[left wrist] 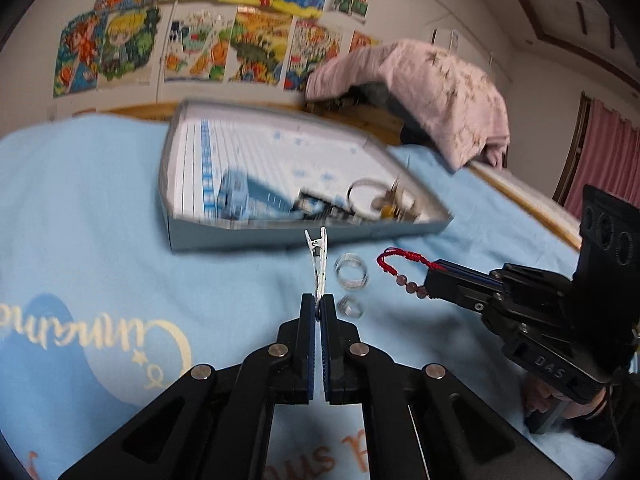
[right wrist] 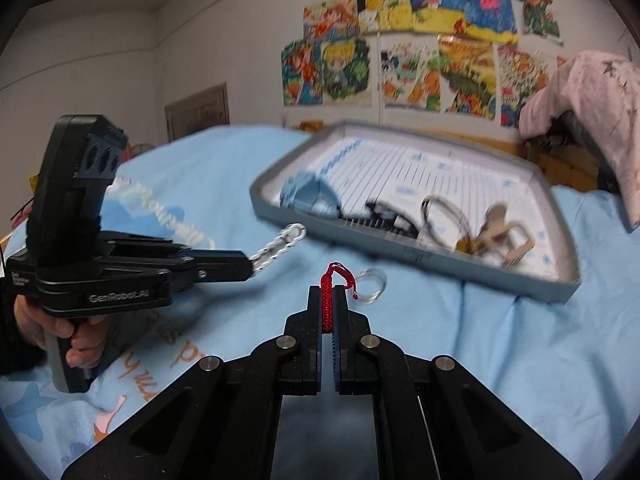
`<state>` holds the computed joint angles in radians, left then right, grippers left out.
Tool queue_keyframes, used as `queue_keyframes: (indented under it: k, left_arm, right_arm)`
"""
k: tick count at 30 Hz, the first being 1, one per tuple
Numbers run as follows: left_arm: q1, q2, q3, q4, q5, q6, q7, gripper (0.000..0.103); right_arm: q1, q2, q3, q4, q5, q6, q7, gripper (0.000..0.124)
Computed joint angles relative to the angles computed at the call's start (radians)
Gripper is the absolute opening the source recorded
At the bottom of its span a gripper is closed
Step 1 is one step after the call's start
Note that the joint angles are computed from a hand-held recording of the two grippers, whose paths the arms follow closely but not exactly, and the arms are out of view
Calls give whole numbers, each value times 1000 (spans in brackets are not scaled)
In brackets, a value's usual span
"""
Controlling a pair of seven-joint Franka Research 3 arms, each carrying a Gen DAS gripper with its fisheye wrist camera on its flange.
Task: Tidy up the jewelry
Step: 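Carry the red strand and white charm into the tray and open both tools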
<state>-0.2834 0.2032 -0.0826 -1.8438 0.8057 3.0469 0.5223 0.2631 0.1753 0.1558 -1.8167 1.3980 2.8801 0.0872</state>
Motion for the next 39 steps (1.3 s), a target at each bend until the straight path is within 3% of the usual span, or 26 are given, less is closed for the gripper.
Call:
queue_keyframes:
  k: [4,7,9,14,19,21,28,31,32,34,36,37,39]
  left_arm:
    - [-57,19,83,84,191,-5,-202,3]
    - [-64,65,109,183,303,-37,-334,3]
    - [-49,98,99,239,310,-65,-353,3]
    - [-4,186,67,361,182,-153,-243,3]
    - [38,231,21,396,-17,-195,-64,3]
    - [26,236,38,395,-37,-192,-45,3]
    - [-20,233,80,392,-30,-244,-55,3]
    - [-20,233,74,396,-32,-277,-47,5]
    - [-19,231,72,394,-34,-280,-44,7]
    - [-29,220,84,385,-12,-286,-76,14]
    - [-41,202,101,366,33,-275,-136,26]
    - [-41,189,106,348,57,-252,-166,31]
    - [-62,163,133,323,146,-233,-264,65]
  right_arm:
    - [-3,36,0,78,44,42,-43,4]
    - [-8,92,0,165,-26,51,40,4]
    - [-12,150,-2,246,-116,40,152,4]
    - [14,311,-38,455,-363,14,421,4]
    - [57,453,-105,641,-588,-67,680,4]
    - [61,485,-115,681,-648,-97,751,4]
    - [44,498,-84,671,-778,-91,864,5]
    - [11,479,-34,637,-792,-51,863,17]
    - [-3,473,-16,625,-795,-39,862,24]
    - [-24,456,13,592,-802,0,865,28]
    - [-40,438,32,560,-808,30,868,30]
    - [-49,423,46,534,-803,62,861,37]
    - [-77,400,87,493,-782,126,831,50]
